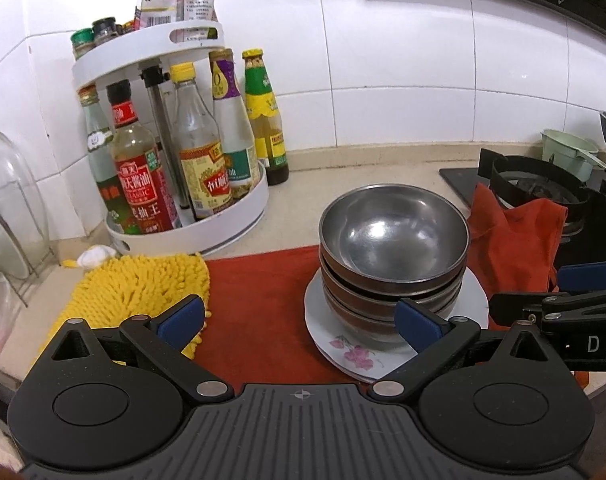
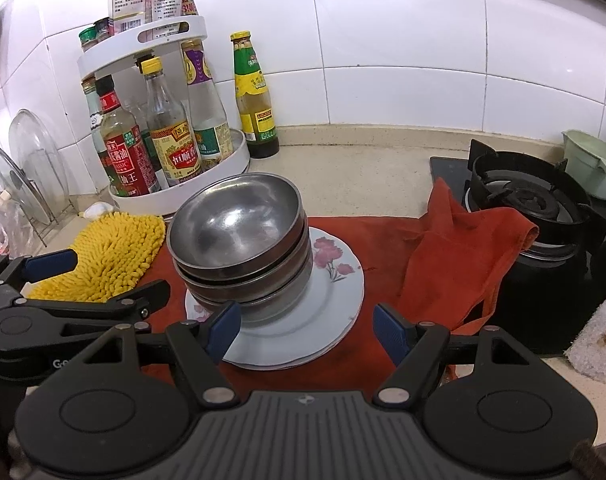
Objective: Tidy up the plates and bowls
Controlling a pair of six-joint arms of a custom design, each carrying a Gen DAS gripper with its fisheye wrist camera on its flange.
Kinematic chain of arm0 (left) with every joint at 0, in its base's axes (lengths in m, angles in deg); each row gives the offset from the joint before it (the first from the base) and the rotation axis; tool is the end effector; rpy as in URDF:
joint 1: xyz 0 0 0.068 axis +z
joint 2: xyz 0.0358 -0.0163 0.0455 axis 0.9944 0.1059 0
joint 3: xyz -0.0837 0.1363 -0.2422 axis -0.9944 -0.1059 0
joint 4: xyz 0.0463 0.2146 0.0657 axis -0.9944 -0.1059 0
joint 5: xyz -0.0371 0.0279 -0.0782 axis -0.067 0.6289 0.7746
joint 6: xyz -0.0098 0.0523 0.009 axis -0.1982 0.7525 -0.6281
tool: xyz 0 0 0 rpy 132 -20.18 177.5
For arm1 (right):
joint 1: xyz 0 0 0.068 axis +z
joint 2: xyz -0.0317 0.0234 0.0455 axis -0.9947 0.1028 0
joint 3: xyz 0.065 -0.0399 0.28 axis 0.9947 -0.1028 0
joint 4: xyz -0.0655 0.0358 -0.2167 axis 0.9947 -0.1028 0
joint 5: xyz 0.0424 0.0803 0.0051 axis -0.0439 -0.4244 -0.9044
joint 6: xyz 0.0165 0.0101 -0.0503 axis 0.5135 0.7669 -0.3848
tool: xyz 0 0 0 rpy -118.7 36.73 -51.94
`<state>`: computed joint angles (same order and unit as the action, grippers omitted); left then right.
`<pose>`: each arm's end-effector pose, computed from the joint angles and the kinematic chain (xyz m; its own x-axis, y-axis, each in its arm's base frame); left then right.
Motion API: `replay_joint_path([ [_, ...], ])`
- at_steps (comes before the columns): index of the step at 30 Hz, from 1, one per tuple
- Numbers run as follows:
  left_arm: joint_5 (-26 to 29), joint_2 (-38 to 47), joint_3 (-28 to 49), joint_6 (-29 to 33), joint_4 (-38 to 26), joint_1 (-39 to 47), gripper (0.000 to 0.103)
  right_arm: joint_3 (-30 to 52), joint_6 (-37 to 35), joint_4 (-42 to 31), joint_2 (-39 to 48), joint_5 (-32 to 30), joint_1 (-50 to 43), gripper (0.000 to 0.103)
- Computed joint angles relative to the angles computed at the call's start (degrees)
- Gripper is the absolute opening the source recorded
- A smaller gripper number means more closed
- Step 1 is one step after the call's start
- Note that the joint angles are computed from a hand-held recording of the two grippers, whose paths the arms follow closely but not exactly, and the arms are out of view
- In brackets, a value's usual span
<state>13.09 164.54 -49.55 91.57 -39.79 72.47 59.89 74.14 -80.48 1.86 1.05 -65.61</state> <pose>0.3101 -0.0753 0.1531 -0.3397 0.4347 -0.8341 0.6379 0.7581 0.1353 0.2578 0.0695 0.2260 -0.5657 0.3655 -0.7392 0.4150 0.9008 0.1278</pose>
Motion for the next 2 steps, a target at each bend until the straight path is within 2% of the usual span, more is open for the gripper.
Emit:
replay_joint_path([
  [2, 0.3, 0.2, 0.3, 0.6, 0.3, 0.2, 0.103, 0.2, -0.3, 0.4, 0.3, -0.2, -0.1, 0.069],
])
